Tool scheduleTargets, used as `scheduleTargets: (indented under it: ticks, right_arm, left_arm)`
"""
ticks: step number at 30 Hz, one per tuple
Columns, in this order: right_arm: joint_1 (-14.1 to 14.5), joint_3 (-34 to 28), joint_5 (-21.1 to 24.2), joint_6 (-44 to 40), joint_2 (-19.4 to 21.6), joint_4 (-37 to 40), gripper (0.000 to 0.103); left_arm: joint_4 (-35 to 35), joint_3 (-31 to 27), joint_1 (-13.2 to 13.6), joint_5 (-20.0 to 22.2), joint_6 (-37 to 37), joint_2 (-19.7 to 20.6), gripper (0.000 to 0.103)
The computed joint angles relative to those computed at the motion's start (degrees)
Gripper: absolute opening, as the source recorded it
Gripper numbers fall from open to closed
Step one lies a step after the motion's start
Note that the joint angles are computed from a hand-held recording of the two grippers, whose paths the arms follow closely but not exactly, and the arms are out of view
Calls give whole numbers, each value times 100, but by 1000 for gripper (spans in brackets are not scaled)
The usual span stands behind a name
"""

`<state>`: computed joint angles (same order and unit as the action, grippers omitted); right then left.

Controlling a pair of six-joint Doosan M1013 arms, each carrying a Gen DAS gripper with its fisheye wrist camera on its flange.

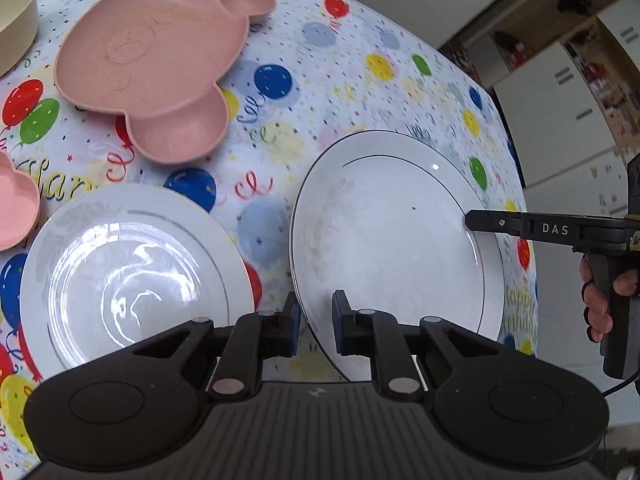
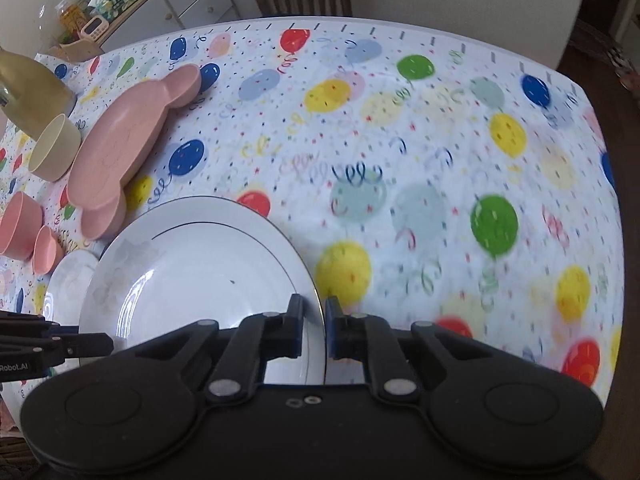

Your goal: Organize plates and bowls

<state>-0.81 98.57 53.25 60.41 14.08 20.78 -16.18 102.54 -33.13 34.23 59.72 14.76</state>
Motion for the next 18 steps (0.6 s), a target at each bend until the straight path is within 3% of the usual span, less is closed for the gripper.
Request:
scheduleTargets:
  ticks: [11, 18]
  right_arm:
    - [-16, 1244, -467, 956, -1096, -277, 9]
    - [226, 1887, -659, 1823, -1672, -592, 9]
  left_arm:
    - [-643, 549, -134, 107, 1052, -493, 15]
    - [-975, 929, -133, 285, 1687, -756, 15]
